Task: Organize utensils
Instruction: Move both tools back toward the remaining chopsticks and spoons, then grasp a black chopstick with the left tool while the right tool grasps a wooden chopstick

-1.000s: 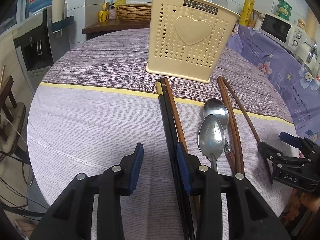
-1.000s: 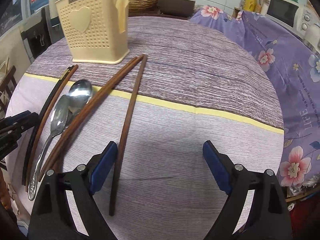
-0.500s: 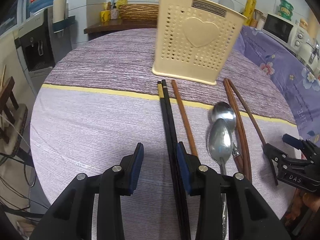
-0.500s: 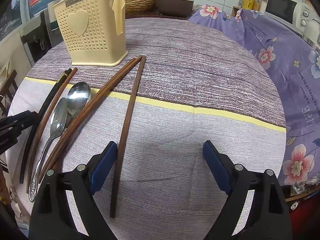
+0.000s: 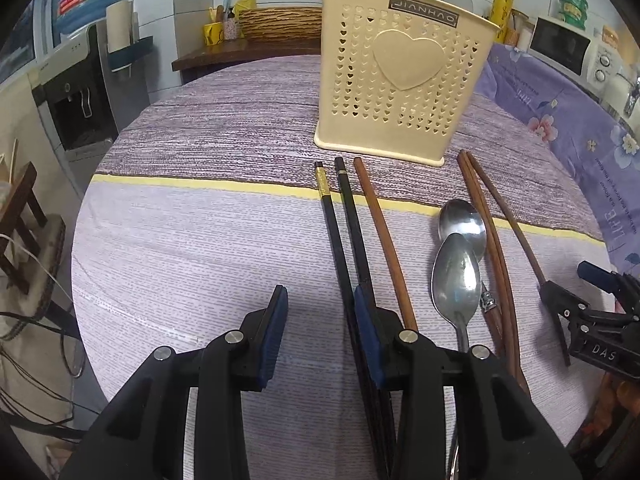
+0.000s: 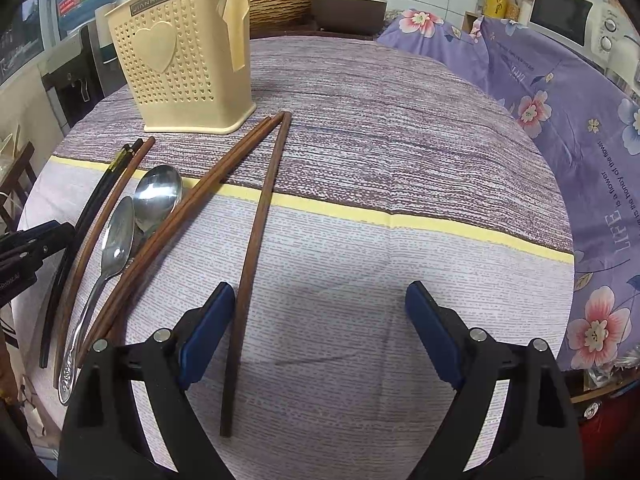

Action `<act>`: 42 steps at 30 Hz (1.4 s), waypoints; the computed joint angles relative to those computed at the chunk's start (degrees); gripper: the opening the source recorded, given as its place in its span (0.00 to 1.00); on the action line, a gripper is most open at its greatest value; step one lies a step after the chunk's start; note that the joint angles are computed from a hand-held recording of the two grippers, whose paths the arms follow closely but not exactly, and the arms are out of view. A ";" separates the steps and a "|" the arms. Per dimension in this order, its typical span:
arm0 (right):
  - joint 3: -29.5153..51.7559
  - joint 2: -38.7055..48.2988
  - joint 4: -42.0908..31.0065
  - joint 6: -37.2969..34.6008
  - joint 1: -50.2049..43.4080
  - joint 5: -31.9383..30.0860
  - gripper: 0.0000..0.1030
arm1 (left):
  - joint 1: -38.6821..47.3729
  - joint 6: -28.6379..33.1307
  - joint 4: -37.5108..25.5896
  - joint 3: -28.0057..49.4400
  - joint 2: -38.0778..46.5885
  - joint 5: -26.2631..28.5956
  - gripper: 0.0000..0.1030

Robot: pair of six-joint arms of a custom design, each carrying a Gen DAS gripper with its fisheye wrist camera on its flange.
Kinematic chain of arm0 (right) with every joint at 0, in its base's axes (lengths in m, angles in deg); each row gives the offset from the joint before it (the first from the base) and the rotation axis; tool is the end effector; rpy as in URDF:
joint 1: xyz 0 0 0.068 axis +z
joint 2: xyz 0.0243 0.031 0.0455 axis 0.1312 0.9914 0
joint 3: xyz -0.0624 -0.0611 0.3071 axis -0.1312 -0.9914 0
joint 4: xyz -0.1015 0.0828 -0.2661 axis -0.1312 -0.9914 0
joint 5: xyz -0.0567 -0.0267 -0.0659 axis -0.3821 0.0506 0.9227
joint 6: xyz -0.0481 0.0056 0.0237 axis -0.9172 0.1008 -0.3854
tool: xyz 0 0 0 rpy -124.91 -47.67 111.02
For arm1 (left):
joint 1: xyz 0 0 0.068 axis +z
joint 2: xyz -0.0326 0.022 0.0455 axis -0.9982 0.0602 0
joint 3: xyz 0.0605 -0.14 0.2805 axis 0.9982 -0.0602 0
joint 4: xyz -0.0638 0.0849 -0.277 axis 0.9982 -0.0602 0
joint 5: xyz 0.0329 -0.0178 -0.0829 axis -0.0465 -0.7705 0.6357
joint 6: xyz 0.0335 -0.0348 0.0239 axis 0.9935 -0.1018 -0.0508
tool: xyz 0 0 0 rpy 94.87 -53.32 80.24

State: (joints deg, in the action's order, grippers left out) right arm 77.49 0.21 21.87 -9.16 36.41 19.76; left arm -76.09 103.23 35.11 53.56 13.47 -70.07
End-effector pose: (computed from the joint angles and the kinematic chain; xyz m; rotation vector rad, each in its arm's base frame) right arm 0.2328 0.1138 0.1623 0.0927 2.4873 -0.0729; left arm 0.2541 0.0368 0.1703 0.2361 2.4604 -0.1576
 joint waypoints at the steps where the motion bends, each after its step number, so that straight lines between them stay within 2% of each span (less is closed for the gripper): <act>1: 0.25 0.26 -0.04 -0.13 0.10 0.15 0.84 | -0.62 0.02 -0.04 0.32 0.28 -0.85 0.36; 6: 3.01 2.90 0.15 -2.78 -1.37 -1.91 0.84 | -2.13 1.06 2.48 3.30 4.77 -3.75 0.36; 12: 8.79 6.72 1.55 -6.74 -6.11 -8.87 0.82 | -2.18 0.72 -1.06 12.36 12.62 -4.62 0.32; 13: 10.62 8.33 1.12 -7.71 -6.51 -9.05 0.80 | -2.47 0.61 -1.31 13.24 13.39 -4.90 0.29; 15: 13.87 11.41 -0.05 -8.63 -7.37 -9.74 0.67 | -3.20 -0.09 -1.64 14.29 14.20 -5.75 0.25; 19: 19.00 16.10 -1.76 -7.65 -9.93 -13.61 0.51 | -3.61 -0.90 -1.90 14.32 14.09 -5.87 0.23; 23: 22.74 19.15 -3.07 -7.19 -9.57 -11.95 0.38 | -4.38 -1.86 -1.56 12.98 12.87 -5.76 0.20; 28: 26.67 22.39 -4.30 -6.87 -8.84 -9.39 0.25 | -5.75 -2.57 -1.38 13.14 13.09 -6.65 0.11; 30: 27.71 23.20 -4.50 -7.34 -8.68 -9.28 0.16 | -5.58 -2.95 -1.91 14.07 13.81 -6.05 0.10; 34: 27.95 23.66 -3.93 -7.78 -8.61 -9.31 0.09 | -5.63 -2.96 -2.36 15.41 14.95 -5.79 0.09; 42: 25.66 22.23 -0.50 -7.60 -11.39 -13.65 0.08 | -6.06 -3.98 -1.32 14.99 14.86 -5.90 0.08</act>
